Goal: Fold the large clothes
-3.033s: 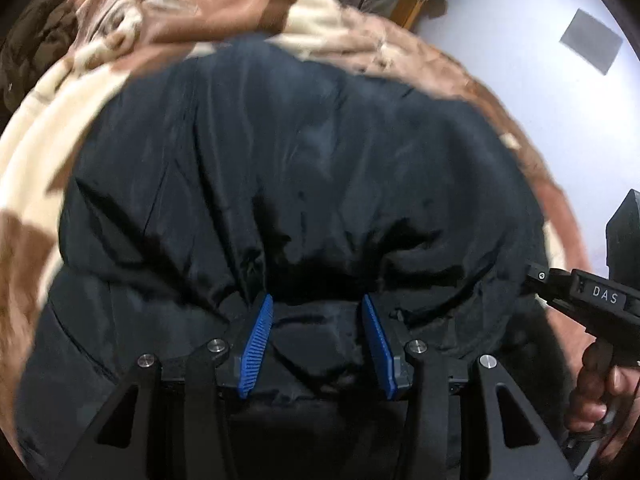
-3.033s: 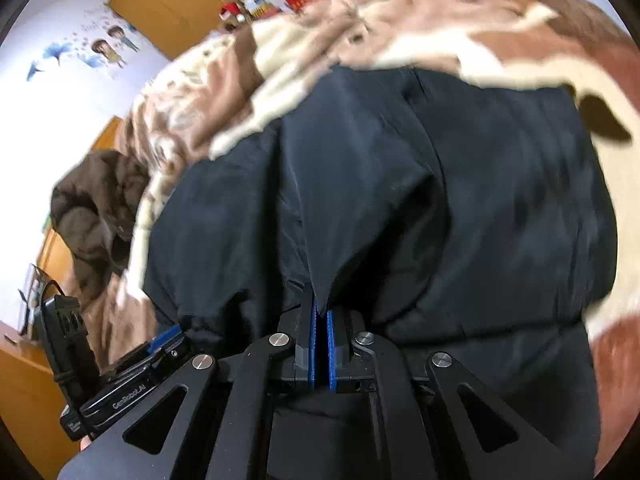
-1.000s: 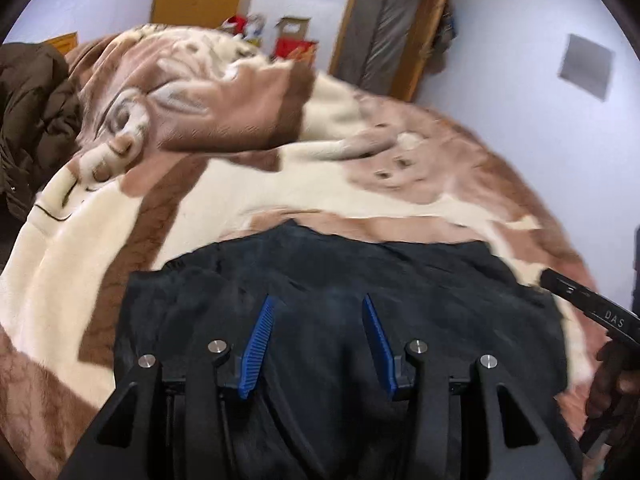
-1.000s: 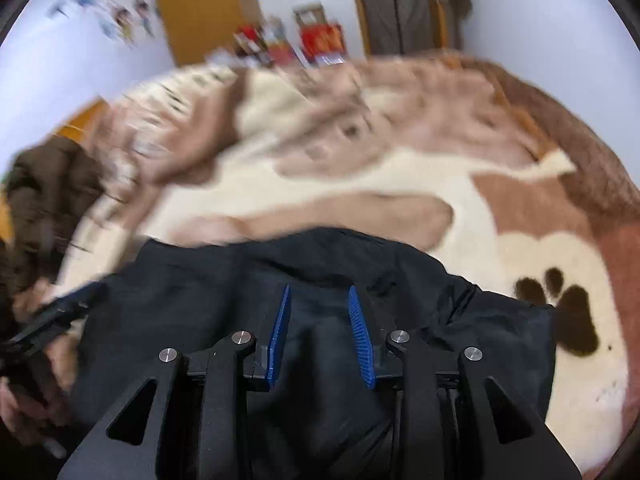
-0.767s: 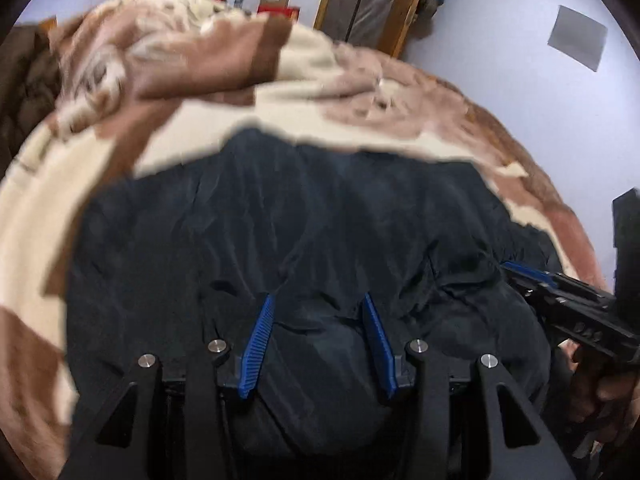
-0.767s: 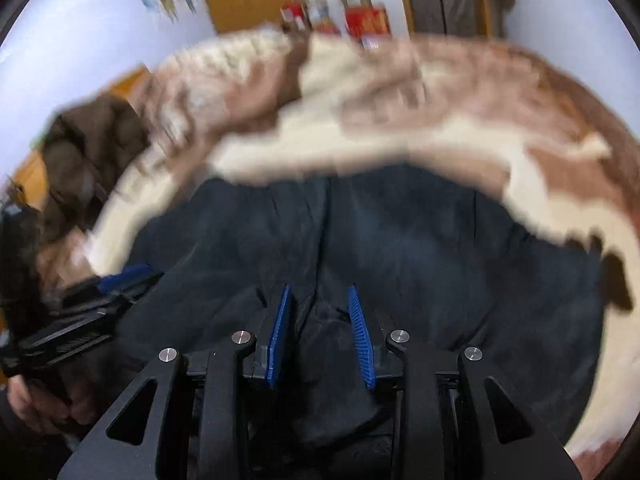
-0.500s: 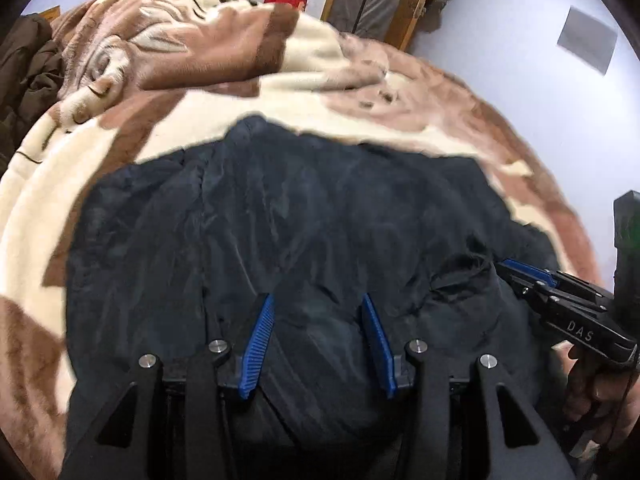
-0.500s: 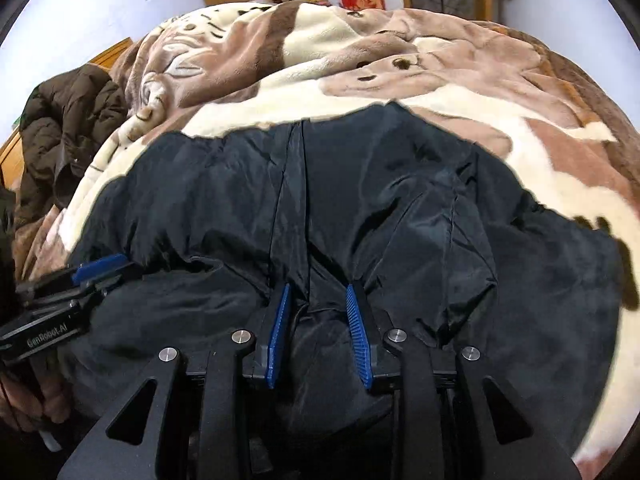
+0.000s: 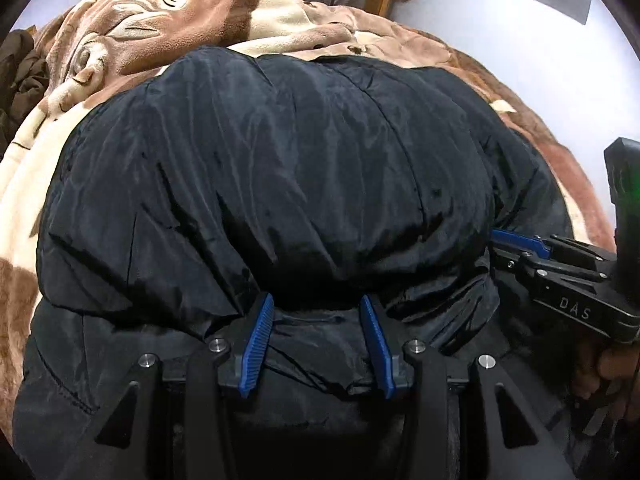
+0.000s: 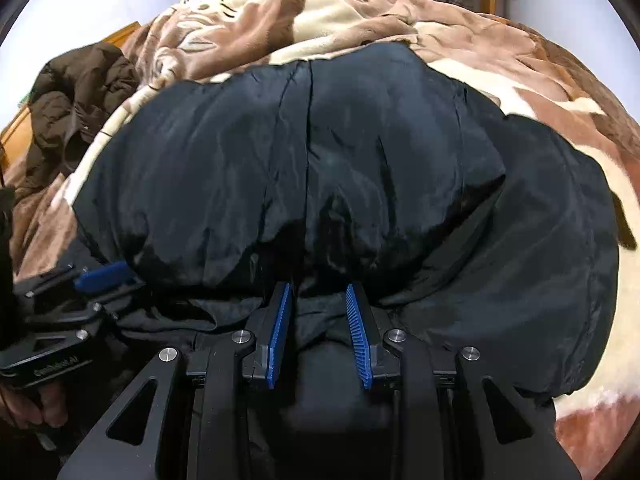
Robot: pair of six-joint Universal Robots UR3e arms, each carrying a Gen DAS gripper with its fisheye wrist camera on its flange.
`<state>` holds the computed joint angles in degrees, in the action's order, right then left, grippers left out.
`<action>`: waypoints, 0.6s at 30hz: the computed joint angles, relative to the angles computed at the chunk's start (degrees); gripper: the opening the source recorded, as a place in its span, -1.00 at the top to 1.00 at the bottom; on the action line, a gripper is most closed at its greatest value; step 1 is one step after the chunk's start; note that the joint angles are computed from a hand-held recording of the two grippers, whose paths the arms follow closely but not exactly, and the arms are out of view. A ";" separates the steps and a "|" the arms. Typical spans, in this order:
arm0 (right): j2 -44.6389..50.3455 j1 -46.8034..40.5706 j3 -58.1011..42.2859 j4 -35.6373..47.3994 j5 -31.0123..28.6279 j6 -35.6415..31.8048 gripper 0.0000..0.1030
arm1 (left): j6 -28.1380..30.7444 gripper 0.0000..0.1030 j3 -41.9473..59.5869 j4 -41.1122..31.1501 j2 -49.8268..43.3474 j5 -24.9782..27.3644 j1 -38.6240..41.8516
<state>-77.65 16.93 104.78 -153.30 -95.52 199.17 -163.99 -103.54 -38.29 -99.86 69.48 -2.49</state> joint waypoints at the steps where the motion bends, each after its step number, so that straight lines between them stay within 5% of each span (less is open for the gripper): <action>1: 0.29 -0.60 0.31 -0.68 0.87 0.41 0.44 | -0.08 0.10 0.45 0.50 -0.82 0.39 -0.31; 10: 0.90 -0.44 2.83 -4.52 0.41 1.07 0.44 | -0.68 0.09 0.01 4.45 -2.83 2.32 -1.44; 18: -3.25 1.97 1.46 1.12 -2.29 3.50 0.40 | -2.37 0.07 0.29 1.30 0.69 3.22 -2.24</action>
